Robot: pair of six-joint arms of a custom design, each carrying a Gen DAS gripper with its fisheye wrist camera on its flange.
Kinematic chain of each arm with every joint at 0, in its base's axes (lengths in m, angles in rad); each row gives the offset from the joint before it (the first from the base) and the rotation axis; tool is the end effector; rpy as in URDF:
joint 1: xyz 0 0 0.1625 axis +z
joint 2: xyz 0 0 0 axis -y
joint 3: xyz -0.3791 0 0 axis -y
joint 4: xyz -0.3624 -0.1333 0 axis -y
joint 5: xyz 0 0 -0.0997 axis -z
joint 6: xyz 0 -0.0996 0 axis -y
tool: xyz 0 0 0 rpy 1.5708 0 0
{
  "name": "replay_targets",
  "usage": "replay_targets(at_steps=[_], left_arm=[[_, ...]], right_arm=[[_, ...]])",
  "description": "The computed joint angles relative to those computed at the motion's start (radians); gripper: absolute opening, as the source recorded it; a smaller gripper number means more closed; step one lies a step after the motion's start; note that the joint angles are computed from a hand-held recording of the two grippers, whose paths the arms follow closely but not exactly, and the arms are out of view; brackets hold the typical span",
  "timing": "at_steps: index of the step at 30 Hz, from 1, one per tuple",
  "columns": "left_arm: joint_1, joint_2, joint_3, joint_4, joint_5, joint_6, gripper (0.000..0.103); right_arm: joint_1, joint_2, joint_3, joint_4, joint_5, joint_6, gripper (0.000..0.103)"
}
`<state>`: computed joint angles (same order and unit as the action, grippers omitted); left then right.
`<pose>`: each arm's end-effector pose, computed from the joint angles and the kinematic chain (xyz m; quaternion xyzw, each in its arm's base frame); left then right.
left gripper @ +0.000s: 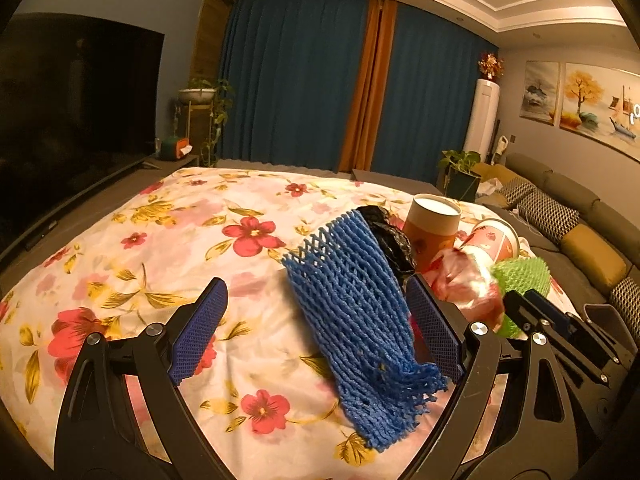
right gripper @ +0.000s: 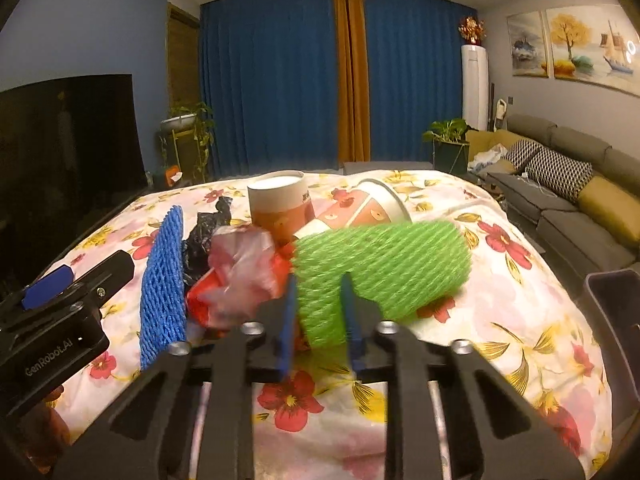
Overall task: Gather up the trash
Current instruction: 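Grasp the blue mesh net with the left tool while the right tool grasps the green foam net, then lift both nets and carry them over the grey bin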
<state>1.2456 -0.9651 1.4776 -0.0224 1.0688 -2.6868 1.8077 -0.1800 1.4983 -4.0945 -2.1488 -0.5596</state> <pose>-0.0078 -0.5902 0.1674 0.1976 0.8169 -0.4835 0.2448 0.2121 -0.5424 -0.0572 0.1573 -0.7905 0.4986 0.3190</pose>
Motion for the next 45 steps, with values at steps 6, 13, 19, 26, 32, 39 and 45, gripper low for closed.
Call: replay_targets(at_steps=[6, 13, 19, 26, 32, 39, 45], left_arm=[[0.002, 0.025, -0.036, 0.045, 0.005, -0.027, 0.089], [0.006, 0.095, -0.127, 0.124, -0.008, -0.046, 0.087], [0.033, 0.18, -0.267, 0.299, 0.003, -0.125, 0.062], [0.08, 0.231, -0.371, 0.437, 0.109, -0.205, 0.011], [0.094, 0.162, -0.282, 0.39, 0.186, -0.225, 0.008], [0.076, 0.008, -0.086, 0.218, 0.176, -0.191, 0.007], [0.046, -0.055, 0.003, 0.135, 0.161, -0.156, 0.007]], right_arm=[[-0.006, -0.02, 0.05, -0.076, 0.02, 0.016, 0.005], [-0.003, -0.035, 0.094, -0.139, 0.024, 0.005, 0.005], [-0.009, -0.044, 0.113, -0.131, 0.032, 0.02, 0.005], [-0.018, -0.06, 0.119, -0.102, 0.027, 0.041, 0.037], [-0.024, -0.072, 0.114, -0.081, 0.016, 0.059, 0.056], [-0.032, -0.066, 0.048, -0.038, -0.013, 0.068, 0.074], [-0.046, -0.054, -0.032, 0.075, -0.043, 0.104, 0.076]])
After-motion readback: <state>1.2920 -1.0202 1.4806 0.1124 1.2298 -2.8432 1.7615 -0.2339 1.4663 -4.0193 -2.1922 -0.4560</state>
